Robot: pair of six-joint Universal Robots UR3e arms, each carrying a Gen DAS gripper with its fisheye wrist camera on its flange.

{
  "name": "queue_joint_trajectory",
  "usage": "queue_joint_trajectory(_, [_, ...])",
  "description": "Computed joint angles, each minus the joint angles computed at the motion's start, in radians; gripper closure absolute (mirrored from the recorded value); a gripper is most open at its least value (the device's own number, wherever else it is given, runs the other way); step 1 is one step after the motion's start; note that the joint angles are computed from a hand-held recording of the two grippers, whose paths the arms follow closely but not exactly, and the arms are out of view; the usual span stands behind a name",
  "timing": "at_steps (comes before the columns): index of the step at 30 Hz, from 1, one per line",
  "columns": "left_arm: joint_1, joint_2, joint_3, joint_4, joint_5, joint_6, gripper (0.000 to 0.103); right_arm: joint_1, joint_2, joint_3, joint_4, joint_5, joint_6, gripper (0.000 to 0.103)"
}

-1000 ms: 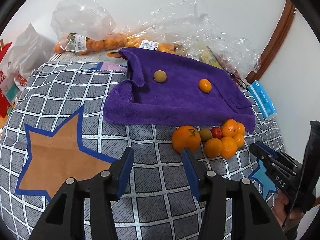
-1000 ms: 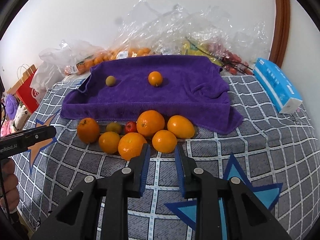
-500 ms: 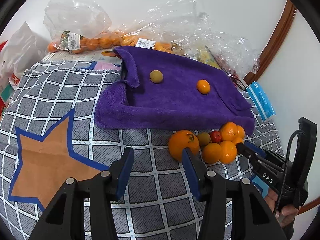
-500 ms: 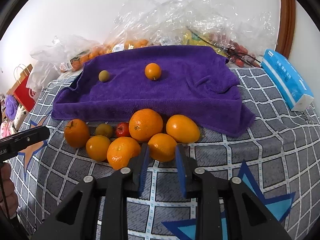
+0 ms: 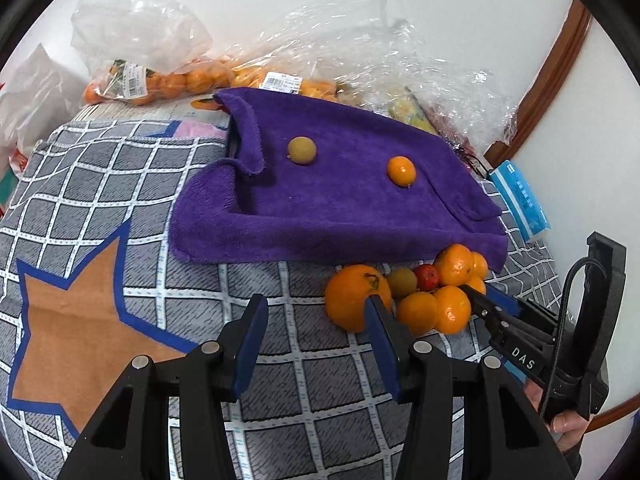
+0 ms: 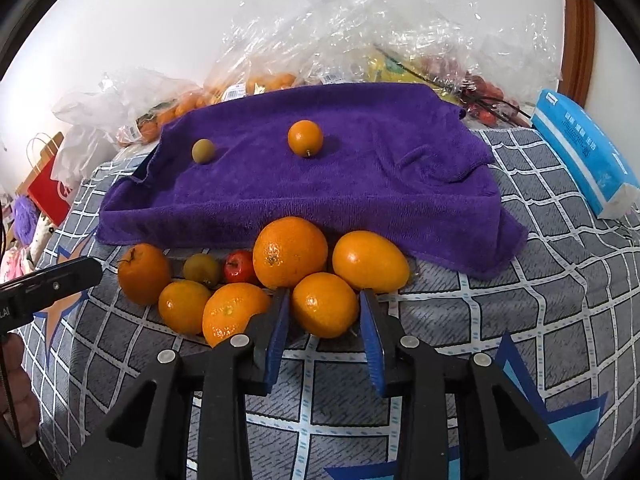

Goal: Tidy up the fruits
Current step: 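Grasp the large stemmed orange with the left tool while the right tool grasps another tangerine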

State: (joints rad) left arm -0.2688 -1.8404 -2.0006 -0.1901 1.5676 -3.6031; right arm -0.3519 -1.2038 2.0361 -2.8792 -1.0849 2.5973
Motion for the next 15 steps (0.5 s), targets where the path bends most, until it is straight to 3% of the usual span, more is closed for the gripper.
queue_joint_trajectory(15, [-0.064, -0.168, 0.187, -0.072, 0.032, -0.014, 0.055, -0.13, -0.11, 0.157, -0.022, 0.04, -0.125, 0.069])
